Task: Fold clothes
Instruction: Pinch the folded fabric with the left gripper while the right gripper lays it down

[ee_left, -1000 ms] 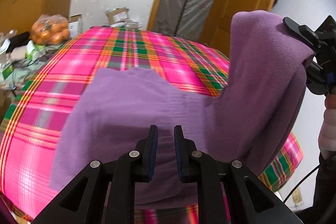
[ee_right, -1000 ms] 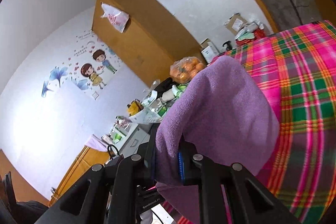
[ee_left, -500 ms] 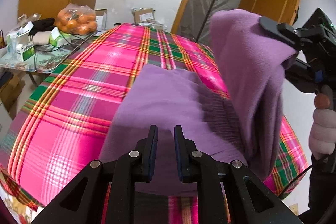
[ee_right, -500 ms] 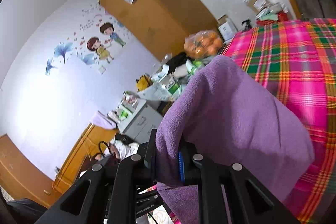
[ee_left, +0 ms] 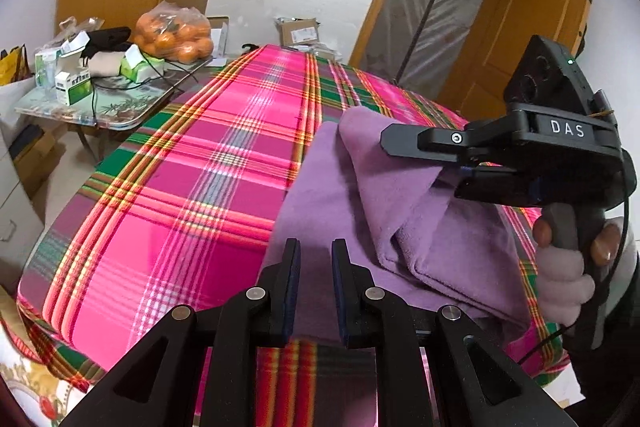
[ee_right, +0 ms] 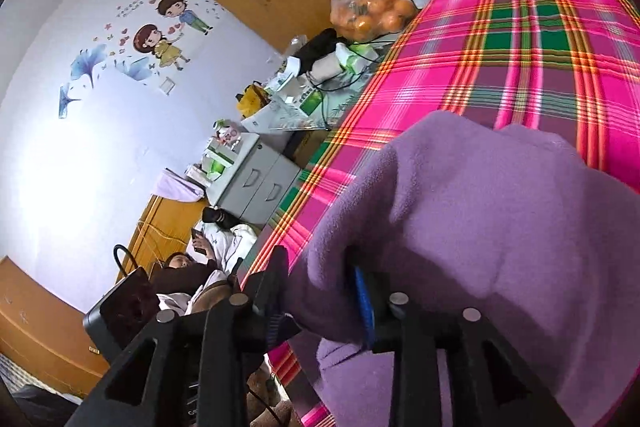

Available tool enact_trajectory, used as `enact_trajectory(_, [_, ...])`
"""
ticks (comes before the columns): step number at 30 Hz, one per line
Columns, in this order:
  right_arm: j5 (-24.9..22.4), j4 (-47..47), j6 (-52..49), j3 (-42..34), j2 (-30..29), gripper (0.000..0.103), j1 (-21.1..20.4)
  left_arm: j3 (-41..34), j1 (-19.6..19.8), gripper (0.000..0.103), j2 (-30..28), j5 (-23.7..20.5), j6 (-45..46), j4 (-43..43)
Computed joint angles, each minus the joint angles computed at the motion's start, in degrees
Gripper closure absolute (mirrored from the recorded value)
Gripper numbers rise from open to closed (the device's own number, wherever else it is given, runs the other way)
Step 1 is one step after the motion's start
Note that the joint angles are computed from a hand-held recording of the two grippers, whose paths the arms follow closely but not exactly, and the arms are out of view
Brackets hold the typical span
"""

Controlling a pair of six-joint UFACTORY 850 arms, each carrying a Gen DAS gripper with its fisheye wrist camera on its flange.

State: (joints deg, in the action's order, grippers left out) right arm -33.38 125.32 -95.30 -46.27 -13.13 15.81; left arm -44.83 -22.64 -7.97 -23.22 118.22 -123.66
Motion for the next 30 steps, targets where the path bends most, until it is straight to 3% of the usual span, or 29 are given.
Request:
enact_trajectory(2, [-1.8, 1.0, -1.6, 0.7, 0.7, 0.064, -0.3, 0.3, 0.5, 0.086, 0.2, -0.7, -0.4, 0.5])
enact_trajectory(4, [-3.9, 2.8, -3.6, 2.0, 1.9, 0.064, -0.9, 0.5, 1.2, 0.067, 0.5, -2.3, -1.2, 0.9])
enact_trajectory(6, [-4.5, 4.4, -4.8, 3.0, 3.2, 0.064, -1.3, 0.7, 1.8, 0.056, 0.8, -4.0, -2.0, 1.4])
enact_trajectory(12, [-3.9, 7.9, -7.2, 6.7, 6.3, 0.064, -2.4, 0.6, 2.8, 0.051, 1.2, -9.3, -4.9, 3.5])
enact_trajectory(23, [-4.5, 11.2, -7.6, 12.1, 9.6, 0.064, -5.2, -6.0, 2.0, 0.051, -4.0, -12.9, -19.5, 13.8])
enact_trajectory(24, [-4.5, 11.4, -7.6, 12.3, 9.8, 0.064, -5.4, -6.2, 1.8, 0.051, -4.1, -12.6, -19.5, 13.9])
enact_trajectory(25, [-4.4, 11.5, -7.6, 12.4, 9.9, 0.064, -5.5, -6.2, 1.5, 0.058, -4.1, -11.8, -19.2, 13.5])
enact_trajectory(27, [-4.3, 11.6, -7.6, 12.5, 9.9, 0.064, -5.7, -6.0, 2.2, 0.084, -4.4, -12.8, -20.1, 12.8])
enact_trajectory(30, [-3.8, 11.8, -8.0, 12.6, 10.1, 0.063, -5.7, -4.9, 3.6, 0.091, -4.1, -14.8, -21.1, 11.7])
